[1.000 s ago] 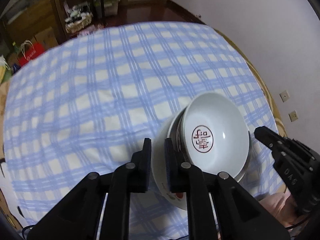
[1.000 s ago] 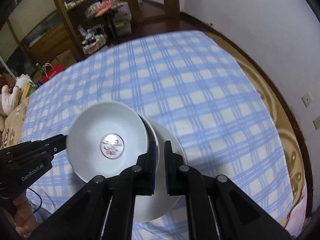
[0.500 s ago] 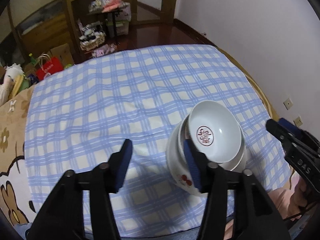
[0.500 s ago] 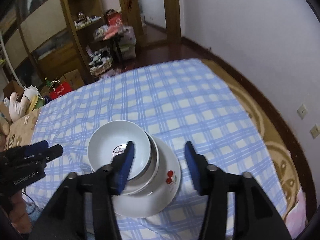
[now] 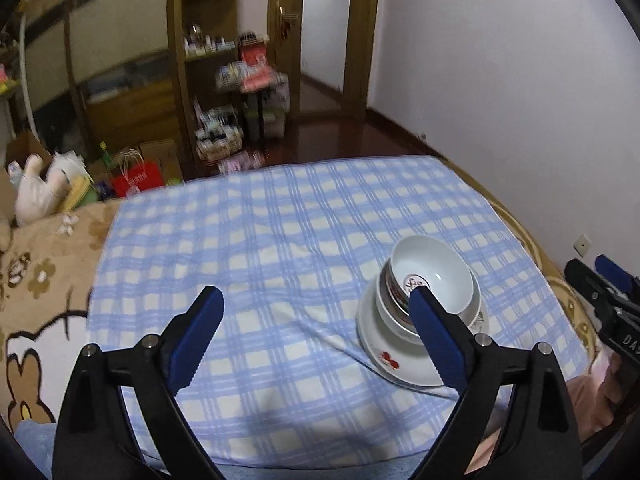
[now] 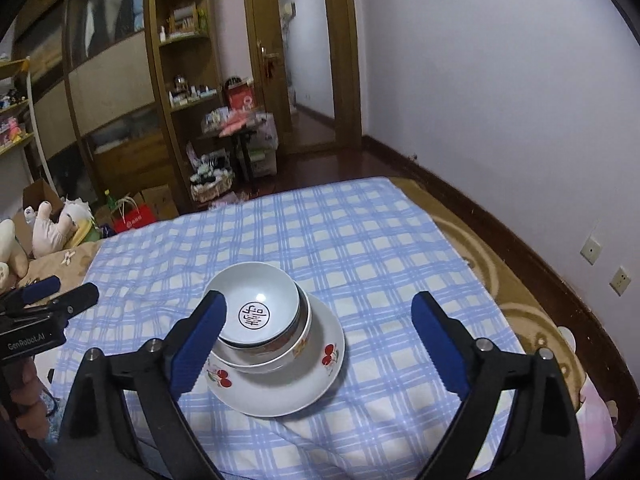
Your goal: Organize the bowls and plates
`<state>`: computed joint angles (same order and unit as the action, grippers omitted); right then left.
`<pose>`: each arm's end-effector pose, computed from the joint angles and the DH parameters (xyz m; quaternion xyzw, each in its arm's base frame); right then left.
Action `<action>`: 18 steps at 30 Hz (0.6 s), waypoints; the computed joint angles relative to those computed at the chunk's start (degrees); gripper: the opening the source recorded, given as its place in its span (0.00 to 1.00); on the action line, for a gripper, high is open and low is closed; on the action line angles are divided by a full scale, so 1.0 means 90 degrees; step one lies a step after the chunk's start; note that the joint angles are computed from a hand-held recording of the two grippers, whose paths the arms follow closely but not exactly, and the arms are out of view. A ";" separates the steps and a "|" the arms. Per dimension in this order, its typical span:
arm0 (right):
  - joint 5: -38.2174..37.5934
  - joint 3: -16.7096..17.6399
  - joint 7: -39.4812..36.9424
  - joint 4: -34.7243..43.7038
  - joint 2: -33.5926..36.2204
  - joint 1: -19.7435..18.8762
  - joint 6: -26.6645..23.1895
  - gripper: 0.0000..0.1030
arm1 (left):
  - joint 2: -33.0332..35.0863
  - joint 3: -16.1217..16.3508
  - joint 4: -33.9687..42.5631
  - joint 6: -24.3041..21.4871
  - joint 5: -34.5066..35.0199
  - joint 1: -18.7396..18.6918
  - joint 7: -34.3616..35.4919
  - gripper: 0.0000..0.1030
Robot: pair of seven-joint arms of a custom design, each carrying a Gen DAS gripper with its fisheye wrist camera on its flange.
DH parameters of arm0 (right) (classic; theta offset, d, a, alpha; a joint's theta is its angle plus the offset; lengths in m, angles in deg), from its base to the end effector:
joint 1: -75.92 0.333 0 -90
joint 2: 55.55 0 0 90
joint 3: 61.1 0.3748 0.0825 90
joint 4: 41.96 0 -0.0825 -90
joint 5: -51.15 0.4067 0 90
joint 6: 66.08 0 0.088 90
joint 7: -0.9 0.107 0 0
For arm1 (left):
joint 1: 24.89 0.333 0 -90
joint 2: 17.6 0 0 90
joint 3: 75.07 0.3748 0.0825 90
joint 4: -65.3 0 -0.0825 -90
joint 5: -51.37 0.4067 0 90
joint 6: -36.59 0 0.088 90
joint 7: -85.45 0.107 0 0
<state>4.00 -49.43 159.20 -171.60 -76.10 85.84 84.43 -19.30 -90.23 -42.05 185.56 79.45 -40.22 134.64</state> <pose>0.4473 0.2114 0.6233 -0.5574 0.6918 -0.3390 0.3094 0.5302 -0.3261 0.6593 -0.5967 0.6913 -0.3204 0.2518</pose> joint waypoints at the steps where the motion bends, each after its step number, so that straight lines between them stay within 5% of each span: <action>1: -0.0135 0.0060 0.0124 -0.0059 -0.0071 -0.0048 0.0028 0.98 | -0.0069 -0.0001 -0.0093 0.0078 0.0118 0.0005 -0.0060 0.90; 6: -0.0328 0.0120 0.0543 -0.0380 -0.0303 -0.0130 0.0394 0.98 | -0.0348 -0.0078 -0.0458 0.0274 0.0053 0.0096 0.0030 0.90; 12: -0.1503 0.0627 0.1504 -0.0649 -0.0512 -0.0652 0.0608 0.98 | -0.0552 -0.0351 -0.0720 0.0372 0.1158 0.0369 -0.0973 0.90; 18: -0.2200 0.0526 0.1831 -0.0571 -0.0366 -0.0507 0.0449 0.98 | -0.0643 -0.0533 -0.0860 0.0213 0.2328 0.0499 -0.2052 0.90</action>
